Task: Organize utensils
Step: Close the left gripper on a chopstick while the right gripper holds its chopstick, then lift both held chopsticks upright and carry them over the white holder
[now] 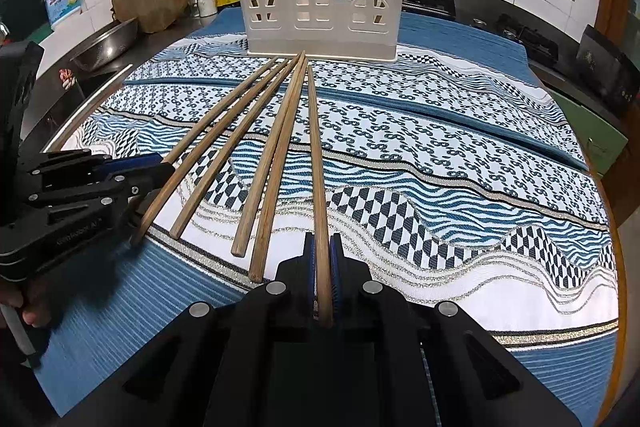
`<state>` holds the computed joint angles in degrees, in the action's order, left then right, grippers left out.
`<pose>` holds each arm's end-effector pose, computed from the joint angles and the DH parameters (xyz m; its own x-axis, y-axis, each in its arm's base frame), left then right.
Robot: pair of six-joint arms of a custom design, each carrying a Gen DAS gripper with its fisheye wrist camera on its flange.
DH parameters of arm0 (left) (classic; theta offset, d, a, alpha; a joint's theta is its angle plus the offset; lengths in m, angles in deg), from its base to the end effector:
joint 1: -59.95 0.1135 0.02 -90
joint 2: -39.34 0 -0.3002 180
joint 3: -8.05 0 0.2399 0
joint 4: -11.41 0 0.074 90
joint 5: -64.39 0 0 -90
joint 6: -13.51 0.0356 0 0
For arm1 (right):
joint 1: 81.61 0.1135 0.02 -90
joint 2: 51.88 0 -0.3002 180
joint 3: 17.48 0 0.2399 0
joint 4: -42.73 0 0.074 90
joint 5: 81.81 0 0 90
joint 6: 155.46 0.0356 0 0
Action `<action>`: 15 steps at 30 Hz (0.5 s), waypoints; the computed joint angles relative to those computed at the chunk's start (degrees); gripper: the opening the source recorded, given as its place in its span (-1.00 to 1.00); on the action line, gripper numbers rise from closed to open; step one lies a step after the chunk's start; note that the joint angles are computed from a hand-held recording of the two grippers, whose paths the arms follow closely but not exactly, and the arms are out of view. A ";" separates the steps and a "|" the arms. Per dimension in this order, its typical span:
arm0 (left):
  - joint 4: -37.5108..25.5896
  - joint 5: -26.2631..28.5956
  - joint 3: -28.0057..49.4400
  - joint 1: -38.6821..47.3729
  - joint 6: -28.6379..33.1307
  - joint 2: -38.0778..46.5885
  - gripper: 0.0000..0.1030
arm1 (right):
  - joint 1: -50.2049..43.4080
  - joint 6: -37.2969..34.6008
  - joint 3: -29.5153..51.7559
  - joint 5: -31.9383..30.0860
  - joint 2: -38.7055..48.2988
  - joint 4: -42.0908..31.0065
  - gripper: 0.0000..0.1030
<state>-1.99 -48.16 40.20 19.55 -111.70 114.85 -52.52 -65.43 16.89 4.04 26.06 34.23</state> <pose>0.1443 -0.1049 0.1500 -0.7732 -0.0412 -0.6328 -0.0090 0.9985 -0.0540 0.1721 0.0987 0.1554 -0.6895 -0.3830 -0.6147 -0.5234 0.8501 0.0574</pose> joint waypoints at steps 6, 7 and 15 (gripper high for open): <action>-1.67 1.33 -0.38 1.66 0.52 -3.34 -0.89 | -0.97 -0.18 0.22 -0.67 -6.88 -4.34 -0.86; -2.57 1.14 -0.42 1.70 0.45 -4.73 -0.89 | -1.15 -0.19 0.72 -0.81 -9.07 -5.97 -0.86; -10.88 -2.09 1.15 1.04 1.65 -18.08 -0.89 | -2.55 -1.15 9.47 -3.27 -20.66 -18.11 -0.86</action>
<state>-12.87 -50.25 41.34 20.59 -110.05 96.76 -55.08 -66.58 26.36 0.76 5.40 16.12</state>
